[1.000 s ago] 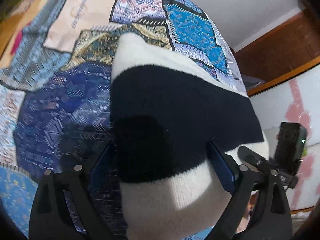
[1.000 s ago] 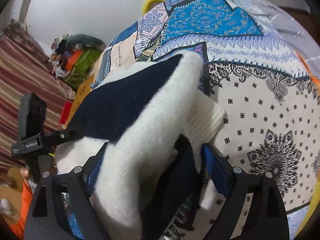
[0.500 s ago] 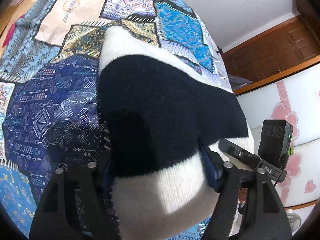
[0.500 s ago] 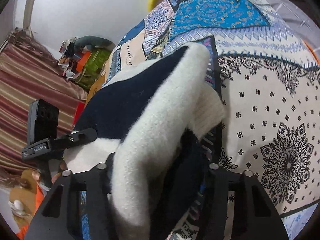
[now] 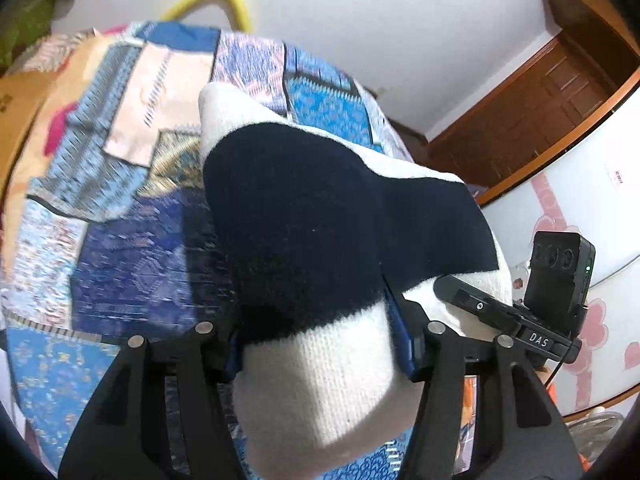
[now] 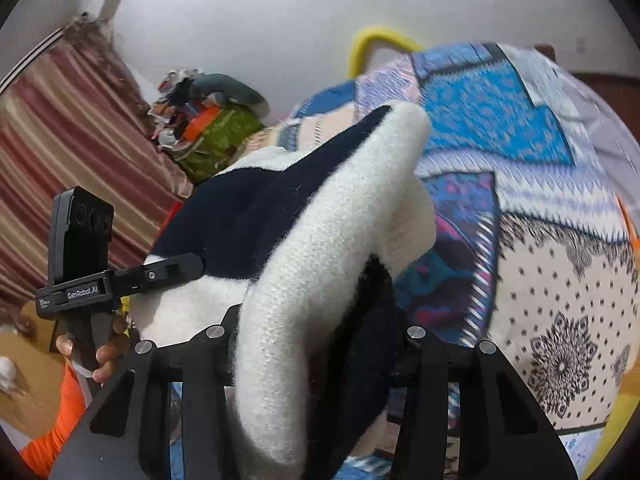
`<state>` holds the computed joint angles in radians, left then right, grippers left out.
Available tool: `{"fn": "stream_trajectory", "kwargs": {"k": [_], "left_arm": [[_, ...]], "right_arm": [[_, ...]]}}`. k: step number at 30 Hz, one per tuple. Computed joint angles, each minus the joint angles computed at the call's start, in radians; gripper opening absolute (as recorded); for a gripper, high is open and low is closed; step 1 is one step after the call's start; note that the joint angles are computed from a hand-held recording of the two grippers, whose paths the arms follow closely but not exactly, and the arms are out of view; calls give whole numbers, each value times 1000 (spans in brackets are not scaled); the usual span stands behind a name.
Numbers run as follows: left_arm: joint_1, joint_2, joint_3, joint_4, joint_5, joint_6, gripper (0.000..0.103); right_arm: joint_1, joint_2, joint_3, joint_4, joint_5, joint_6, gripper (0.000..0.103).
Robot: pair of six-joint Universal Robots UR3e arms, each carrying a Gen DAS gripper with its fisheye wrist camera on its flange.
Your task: Fold small clothes
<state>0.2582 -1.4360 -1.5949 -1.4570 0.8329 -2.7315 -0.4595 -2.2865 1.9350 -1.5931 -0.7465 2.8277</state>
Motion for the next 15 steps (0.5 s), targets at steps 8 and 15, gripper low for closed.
{"fn": "stream_trajectory", "kwargs": {"k": [8, 15], "left_arm": [[206, 137, -54, -181, -17, 180, 58], [304, 144, -187, -174, 52, 249, 58]], "right_arm": [[307, 195, 17, -417, -125, 280, 43], [484, 401, 34, -608, -226, 391, 43]]}}
